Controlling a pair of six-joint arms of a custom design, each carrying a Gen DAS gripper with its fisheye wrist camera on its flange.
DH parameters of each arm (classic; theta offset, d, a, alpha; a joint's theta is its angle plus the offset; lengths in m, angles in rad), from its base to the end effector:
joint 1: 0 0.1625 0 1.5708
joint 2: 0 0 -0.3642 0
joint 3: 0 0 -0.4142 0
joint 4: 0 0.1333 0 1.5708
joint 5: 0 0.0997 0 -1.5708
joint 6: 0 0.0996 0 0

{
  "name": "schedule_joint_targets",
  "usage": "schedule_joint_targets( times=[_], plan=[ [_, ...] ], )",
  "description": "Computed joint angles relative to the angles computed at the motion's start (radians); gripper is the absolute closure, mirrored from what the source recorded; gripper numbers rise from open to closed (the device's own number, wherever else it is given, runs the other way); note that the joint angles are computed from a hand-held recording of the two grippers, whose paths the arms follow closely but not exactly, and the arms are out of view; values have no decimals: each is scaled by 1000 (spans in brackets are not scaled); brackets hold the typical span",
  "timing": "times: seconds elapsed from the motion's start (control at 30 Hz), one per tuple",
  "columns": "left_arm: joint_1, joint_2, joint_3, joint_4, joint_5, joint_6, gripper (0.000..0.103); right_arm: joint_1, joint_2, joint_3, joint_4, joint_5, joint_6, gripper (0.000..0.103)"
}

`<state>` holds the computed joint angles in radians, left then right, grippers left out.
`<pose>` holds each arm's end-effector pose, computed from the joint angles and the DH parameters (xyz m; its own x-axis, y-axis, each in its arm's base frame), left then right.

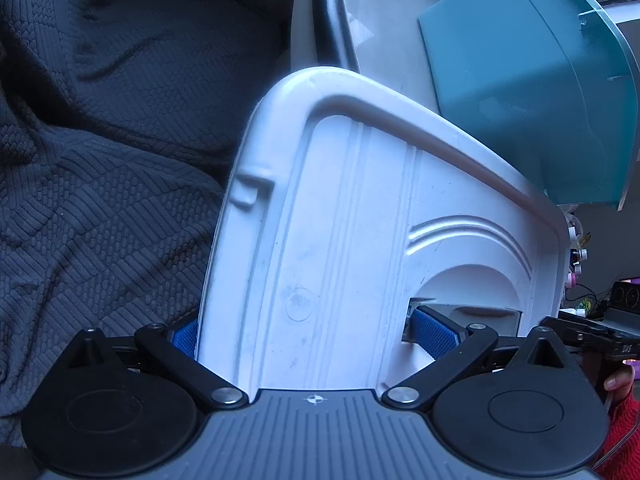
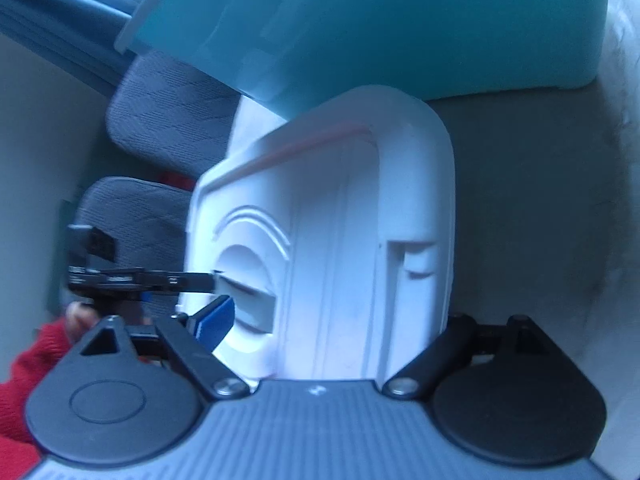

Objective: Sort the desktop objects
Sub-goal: 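Carry the lid with both tools up and over the teal bin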

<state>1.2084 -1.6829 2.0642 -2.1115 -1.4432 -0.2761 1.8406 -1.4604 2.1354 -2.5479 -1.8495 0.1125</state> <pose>-0.0258 -0.4798 0.2886 -0.9946 0.0685 -0.0776 0.0820 0.9789 -0.1870 0.2319 -0.4413 0.2039 -0.9710 -0.0729 0.2276 -0.1464 0.9343 -0.3251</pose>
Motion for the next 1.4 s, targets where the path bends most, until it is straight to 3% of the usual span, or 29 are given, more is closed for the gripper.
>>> schedule_joint_targets(
  times=[0.03,0.13,0.47,0.97,1.2,1.4],
  plan=[
    [-8,-5,8,-8,9,1,0,21,11,-15,20,-56,-5,29],
    [-35,-16,26,-22,36,5,0,20,-10,-23,73,-67,43,29],
    [-146,-33,19,52,117,-35,2,-6,-116,63,62,-2,126,29],
    [-367,-146,68,140,223,-140,2,-21,-363,189,82,62,89,29],
    [-589,-263,161,230,303,-354,2,-81,-597,262,211,132,-5,29],
    [-841,-339,240,340,364,-650,2,-174,-827,298,406,210,-132,29]
  ],
)
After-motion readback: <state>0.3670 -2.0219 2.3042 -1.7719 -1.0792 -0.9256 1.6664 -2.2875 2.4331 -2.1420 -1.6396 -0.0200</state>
